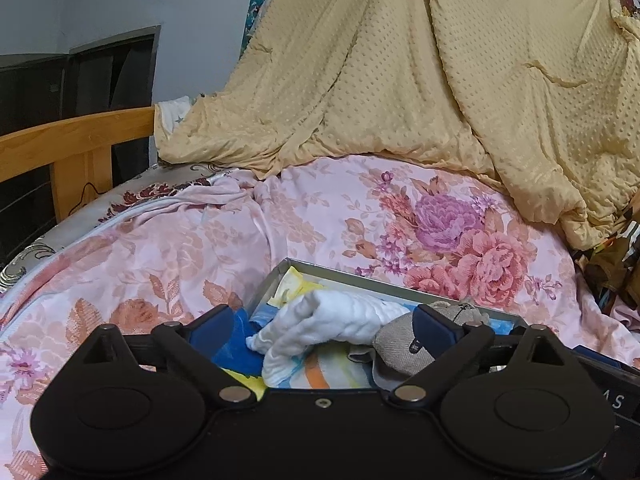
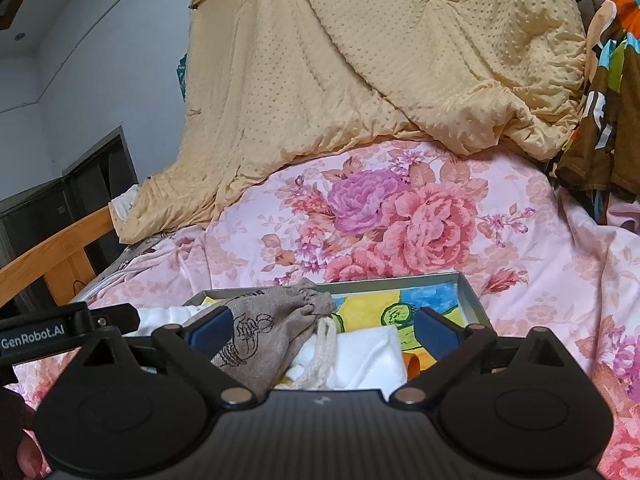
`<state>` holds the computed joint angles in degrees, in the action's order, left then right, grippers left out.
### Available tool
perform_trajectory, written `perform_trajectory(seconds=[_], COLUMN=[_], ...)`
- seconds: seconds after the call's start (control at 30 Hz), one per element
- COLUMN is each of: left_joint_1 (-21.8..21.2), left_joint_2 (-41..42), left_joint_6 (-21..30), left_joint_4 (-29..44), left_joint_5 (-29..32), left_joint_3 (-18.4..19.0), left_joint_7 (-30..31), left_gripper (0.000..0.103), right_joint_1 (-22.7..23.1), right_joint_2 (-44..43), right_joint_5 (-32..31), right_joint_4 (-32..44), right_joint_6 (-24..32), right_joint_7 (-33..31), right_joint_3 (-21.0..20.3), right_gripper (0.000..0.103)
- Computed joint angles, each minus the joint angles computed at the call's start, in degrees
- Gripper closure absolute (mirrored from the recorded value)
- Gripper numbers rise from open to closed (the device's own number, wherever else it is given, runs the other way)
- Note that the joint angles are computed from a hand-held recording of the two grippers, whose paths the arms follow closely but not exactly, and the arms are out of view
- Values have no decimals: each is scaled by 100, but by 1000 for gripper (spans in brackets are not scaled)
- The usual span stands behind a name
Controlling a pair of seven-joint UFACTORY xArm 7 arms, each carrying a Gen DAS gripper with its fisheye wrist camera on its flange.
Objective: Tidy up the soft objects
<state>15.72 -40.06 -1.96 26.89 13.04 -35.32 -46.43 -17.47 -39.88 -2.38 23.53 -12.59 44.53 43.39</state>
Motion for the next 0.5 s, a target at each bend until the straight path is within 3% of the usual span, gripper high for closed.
perform_trajectory(seconds=[0.5], left_joint_1=[-210], left_joint_2=[-429], left_joint_6=[219], left_joint_4=[-214], left_joint_5=[-11], left_joint_3=[163], left_joint_7=[-186], left_gripper=[1], right_joint_1=[381], right_joint_2=[-375], right_joint_5=[-101], right_joint_4=[-149], right_joint_6=[270], right_joint_7=[137], right_joint_3=[-343], right_gripper=[0])
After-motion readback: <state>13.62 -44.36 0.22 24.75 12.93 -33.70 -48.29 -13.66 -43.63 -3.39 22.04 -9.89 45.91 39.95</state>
